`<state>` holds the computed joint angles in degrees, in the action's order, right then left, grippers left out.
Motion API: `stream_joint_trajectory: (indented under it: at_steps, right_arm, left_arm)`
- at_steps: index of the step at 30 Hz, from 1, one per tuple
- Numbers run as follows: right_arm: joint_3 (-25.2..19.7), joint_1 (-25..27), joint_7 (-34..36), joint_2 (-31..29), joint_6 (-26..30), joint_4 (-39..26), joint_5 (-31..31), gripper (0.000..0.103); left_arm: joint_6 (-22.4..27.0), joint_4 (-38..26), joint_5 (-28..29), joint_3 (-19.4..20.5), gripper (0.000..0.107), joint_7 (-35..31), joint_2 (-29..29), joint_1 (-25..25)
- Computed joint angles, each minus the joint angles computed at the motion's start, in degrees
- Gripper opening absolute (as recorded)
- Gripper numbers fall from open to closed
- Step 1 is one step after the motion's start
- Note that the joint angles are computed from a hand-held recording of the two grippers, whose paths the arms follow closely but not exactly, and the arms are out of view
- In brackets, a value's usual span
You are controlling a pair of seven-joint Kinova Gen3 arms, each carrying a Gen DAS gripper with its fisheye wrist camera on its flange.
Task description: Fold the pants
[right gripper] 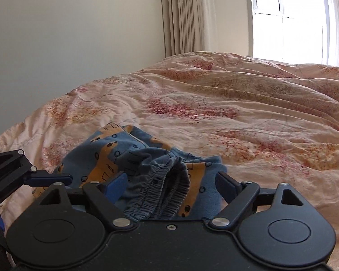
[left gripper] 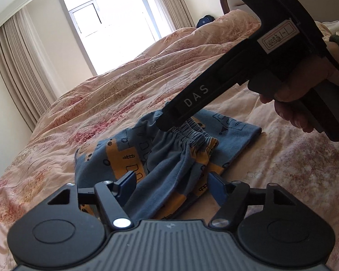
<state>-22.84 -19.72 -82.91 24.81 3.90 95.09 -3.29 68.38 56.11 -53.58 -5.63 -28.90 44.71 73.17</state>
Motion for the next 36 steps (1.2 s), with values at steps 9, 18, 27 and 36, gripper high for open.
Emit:
stream_joint_trajectory:
  at_steps: [9, 18, 27, 36]
  right_arm:
    - [-3.6, 3.1, -5.3, 3.1, -0.8, -1.0, -4.2, 0.046]
    - [0.3, 0.3, -12.1, 1.3, -2.0, 0.4, -4.8, 0.011]
    - [3.0, -2.0, -15.4, -0.5, -3.3, 1.8, -2.3, 0.008]
    - [11.5, -8.1, -19.1, -3.4, -5.9, 4.9, -1.4, 0.008]
  left_arm:
    - [1.0, -2.6, 2.7, 0.2, 0.017, -3.3, 0.8, -0.5]
    - [1.0, -2.0, 2.5, -0.1, 0.007, -0.8, -0.5, -0.3]
    - [-0.4, -1.0, 1.5, 0.0, 0.005, 1.4, -1.8, -0.3]
    - [-2.5, -4.4, 2.4, 0.6, 0.005, -1.7, -0.5, -1.1]
